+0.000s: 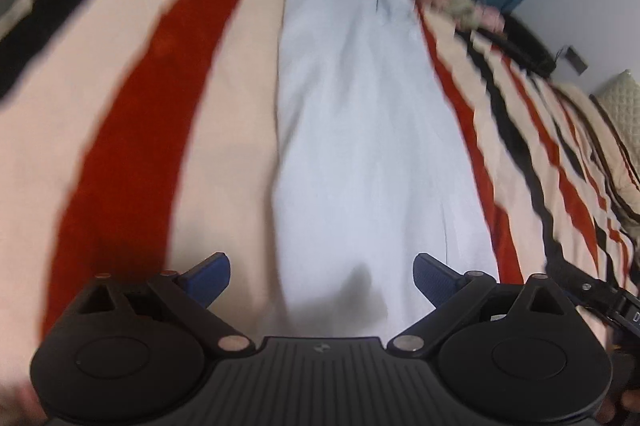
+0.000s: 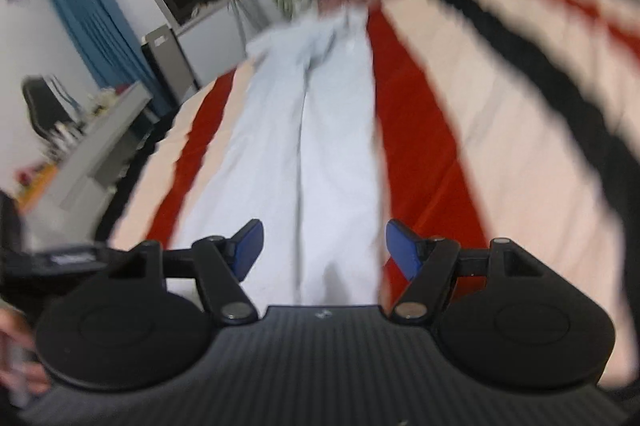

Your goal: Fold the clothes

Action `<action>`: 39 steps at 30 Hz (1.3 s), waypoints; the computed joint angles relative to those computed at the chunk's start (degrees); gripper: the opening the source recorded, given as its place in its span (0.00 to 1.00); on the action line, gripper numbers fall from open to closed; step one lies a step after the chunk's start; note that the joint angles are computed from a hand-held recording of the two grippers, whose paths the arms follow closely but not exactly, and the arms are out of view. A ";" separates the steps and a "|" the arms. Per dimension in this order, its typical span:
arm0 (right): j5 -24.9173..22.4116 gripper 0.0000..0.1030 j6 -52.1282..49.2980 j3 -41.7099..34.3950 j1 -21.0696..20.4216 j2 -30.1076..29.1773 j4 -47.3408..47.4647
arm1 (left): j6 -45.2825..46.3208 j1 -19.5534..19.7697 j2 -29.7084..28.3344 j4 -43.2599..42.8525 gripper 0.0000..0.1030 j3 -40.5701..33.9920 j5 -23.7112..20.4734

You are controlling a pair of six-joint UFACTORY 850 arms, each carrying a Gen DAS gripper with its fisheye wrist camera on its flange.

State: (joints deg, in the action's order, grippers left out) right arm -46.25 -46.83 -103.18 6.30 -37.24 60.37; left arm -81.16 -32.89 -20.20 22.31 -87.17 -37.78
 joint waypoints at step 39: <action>-10.16 0.06 10.36 0.30 -3.44 3.90 4.55 | -31.56 -3.49 15.19 23.10 0.04 9.84 8.79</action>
State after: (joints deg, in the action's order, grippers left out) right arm -56.42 -36.47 -102.88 2.85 -33.34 64.93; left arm -112.72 -36.38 -5.02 45.40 -77.33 -28.98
